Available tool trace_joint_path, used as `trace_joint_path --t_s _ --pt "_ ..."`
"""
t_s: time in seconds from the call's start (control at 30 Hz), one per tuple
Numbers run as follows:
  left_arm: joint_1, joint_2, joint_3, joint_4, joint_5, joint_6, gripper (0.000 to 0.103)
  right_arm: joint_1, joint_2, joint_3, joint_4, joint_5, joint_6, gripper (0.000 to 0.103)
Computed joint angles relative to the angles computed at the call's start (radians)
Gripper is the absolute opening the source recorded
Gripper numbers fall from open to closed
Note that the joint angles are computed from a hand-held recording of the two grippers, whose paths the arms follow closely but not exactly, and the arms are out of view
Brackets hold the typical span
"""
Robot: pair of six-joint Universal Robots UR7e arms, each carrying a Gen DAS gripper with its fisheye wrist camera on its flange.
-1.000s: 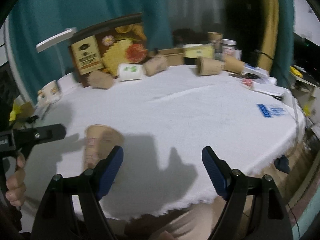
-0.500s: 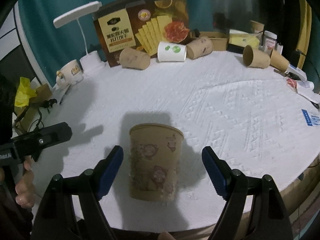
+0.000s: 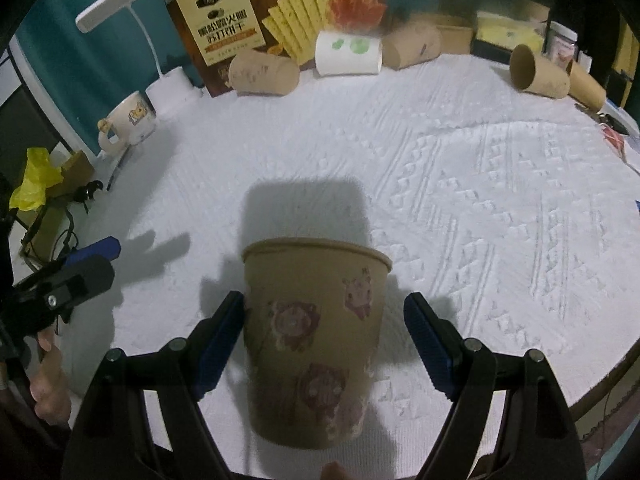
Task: Flip cup upright
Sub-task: 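Rotate the held cup upright with the right tool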
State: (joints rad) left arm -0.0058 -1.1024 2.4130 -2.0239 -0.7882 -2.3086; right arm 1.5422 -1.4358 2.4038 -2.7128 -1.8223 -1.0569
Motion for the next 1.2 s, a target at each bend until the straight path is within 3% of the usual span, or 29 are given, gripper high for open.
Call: trace_joint_path --t_s 0.17,0.3,0.37,0.5,0.57,0.63,0.7,0.77,0.9,1.0,1.2 --pt "-0.004 -0.002 0.000 0.021 0.007 -0.005 0.080 0.012 0.029 -0.038 0.059 -0.007 0.012 0.079" --pt "-0.004 0.003 -0.025 0.101 -0.005 -0.029 0.080 0.016 0.037 -0.049 0.080 -0.002 0.016 0.062" --pt "-0.001 0.016 -0.055 0.175 -0.019 -0.045 0.080 0.018 0.030 -0.047 0.081 0.007 0.013 0.062" --pt "0.001 0.014 -0.054 0.181 -0.023 -0.048 0.080 0.017 0.002 -0.031 0.050 0.048 -0.003 0.062" --pt "0.001 0.016 -0.058 0.187 -0.026 -0.044 0.080 0.006 -0.021 -0.014 0.010 0.105 -0.032 0.062" --pt "0.001 0.016 -0.059 0.188 -0.025 -0.042 0.080 -0.008 -0.034 0.026 -0.113 0.163 -0.096 0.062" --pt "0.001 0.022 -0.070 0.210 -0.024 -0.052 0.080 -0.052 -0.038 0.086 -0.281 0.275 -0.215 0.062" --pt "0.001 0.026 -0.079 0.228 -0.023 -0.059 0.080 -0.111 -0.028 0.110 -0.340 0.388 -0.284 0.062" --pt "0.000 0.037 -0.089 0.224 -0.017 -0.052 0.080 -0.155 0.017 0.111 -0.398 0.428 -0.256 0.062" --pt "0.002 0.049 -0.099 0.223 -0.017 -0.047 0.080 -0.188 0.035 0.147 -0.499 0.456 -0.314 0.062" --pt "0.016 0.067 -0.098 0.166 -0.010 0.001 0.080 -0.257 -0.003 0.206 -0.538 0.540 -0.448 0.062"
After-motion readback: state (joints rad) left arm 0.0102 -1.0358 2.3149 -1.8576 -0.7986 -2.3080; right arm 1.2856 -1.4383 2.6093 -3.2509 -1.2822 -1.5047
